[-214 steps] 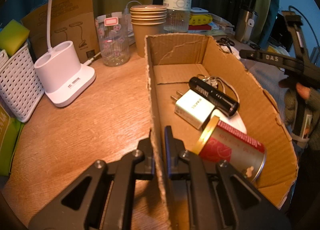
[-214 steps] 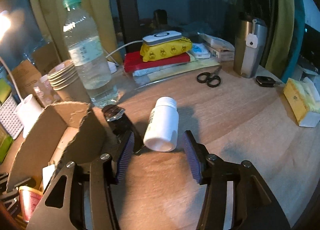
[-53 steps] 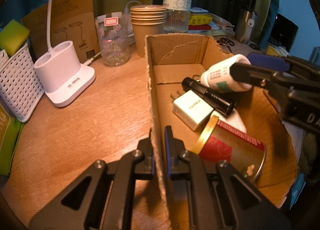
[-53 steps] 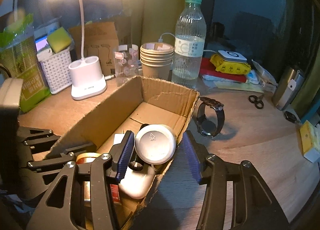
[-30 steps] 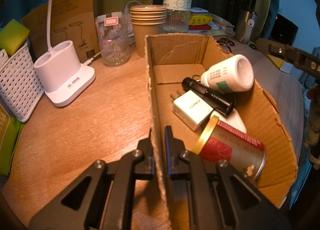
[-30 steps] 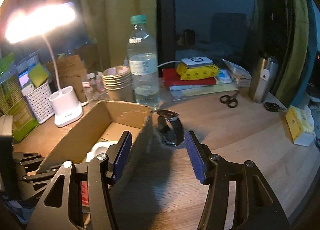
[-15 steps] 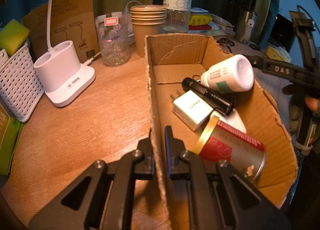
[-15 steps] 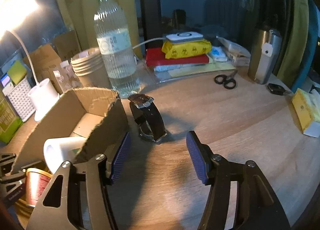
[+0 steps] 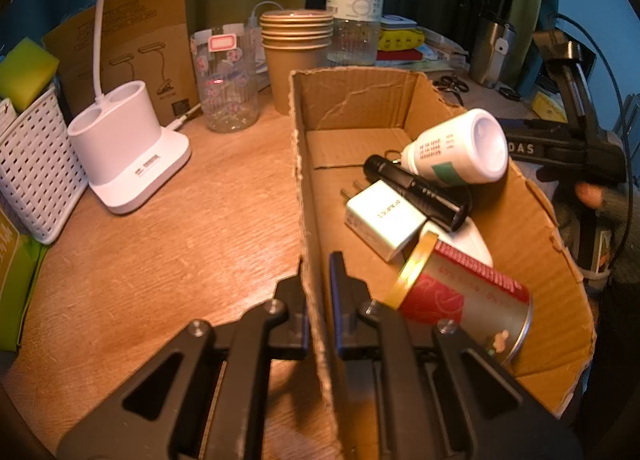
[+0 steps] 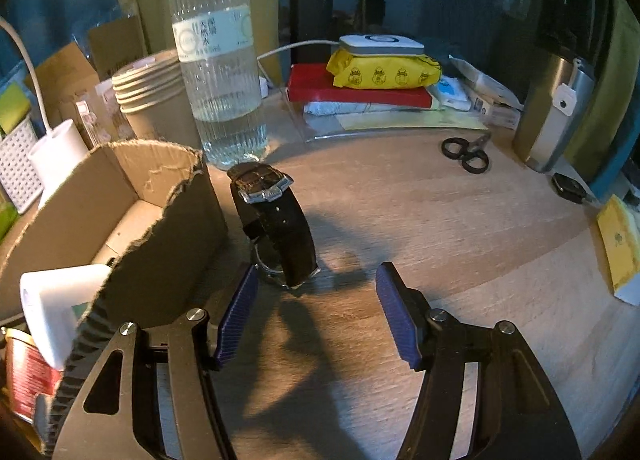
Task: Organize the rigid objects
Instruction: 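Move the open right tool back to the black-strap wristwatch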
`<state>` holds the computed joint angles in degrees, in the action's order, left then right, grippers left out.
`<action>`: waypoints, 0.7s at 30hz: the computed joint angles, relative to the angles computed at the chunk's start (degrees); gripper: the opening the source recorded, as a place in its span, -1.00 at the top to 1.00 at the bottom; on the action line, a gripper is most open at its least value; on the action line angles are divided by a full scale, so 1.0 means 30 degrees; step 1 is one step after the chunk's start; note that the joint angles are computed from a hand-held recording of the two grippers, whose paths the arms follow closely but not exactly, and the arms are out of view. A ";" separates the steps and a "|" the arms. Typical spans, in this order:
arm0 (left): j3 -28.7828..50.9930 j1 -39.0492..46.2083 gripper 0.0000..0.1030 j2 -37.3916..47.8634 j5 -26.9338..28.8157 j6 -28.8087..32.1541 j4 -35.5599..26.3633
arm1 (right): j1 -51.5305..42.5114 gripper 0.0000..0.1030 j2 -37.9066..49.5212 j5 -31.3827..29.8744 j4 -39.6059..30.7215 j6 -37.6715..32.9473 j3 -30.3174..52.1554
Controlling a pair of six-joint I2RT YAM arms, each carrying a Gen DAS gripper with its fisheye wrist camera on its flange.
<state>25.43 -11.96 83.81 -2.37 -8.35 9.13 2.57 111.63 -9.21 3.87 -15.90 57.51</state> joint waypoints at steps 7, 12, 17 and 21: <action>0.0001 -0.0003 0.83 0.0007 0.0002 -0.0004 0.0007 | 0.0030 -0.26 0.0658 -0.0819 -0.0367 -0.0793 0.0739; 0.0013 -0.0119 0.83 0.0043 -0.0054 -0.0094 0.0025 | 0.0052 -0.26 0.1238 -0.1408 -0.1153 -0.1427 0.1559; 0.0008 -0.0074 0.82 0.0036 -0.0029 -0.0064 0.0026 | -0.0005 -0.26 0.1893 -0.1722 -0.1938 -0.1904 0.2584; 0.0007 -0.0106 0.82 0.0032 -0.0052 -0.0083 0.0023 | 0.0160 -0.26 0.2490 -0.1694 -0.2787 -0.2439 0.3380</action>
